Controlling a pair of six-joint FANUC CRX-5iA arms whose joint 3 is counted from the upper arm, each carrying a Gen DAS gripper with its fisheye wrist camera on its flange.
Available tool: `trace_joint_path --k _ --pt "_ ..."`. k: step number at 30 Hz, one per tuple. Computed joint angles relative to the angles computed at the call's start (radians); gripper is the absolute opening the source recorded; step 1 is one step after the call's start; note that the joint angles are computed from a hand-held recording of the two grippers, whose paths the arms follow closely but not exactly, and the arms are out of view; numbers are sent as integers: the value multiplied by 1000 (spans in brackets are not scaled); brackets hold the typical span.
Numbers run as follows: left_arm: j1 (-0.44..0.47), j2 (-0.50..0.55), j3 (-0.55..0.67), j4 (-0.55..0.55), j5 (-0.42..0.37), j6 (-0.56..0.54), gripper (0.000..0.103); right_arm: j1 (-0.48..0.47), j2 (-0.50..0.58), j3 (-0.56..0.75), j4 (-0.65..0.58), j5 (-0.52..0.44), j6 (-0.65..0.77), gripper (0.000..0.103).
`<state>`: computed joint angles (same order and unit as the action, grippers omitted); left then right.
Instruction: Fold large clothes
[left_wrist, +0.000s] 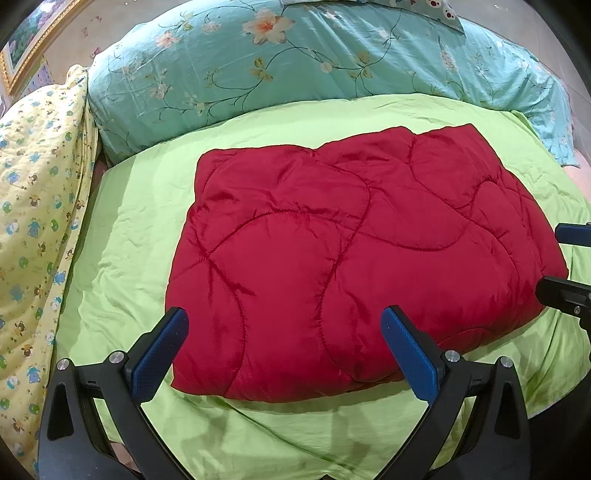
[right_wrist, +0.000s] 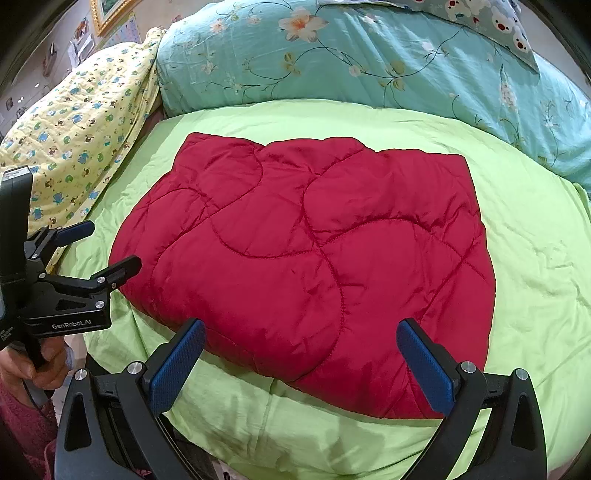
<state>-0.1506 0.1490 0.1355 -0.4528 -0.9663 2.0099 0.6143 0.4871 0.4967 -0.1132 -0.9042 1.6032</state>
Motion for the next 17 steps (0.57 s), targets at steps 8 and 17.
trace_joint_path --k 8,17 --pt "11 -5 -10 18 16 2 103 2 7 1 10 6 -24 103" --pt "32 -7 -26 55 44 -14 103 1 17 11 5 13 -35 103"
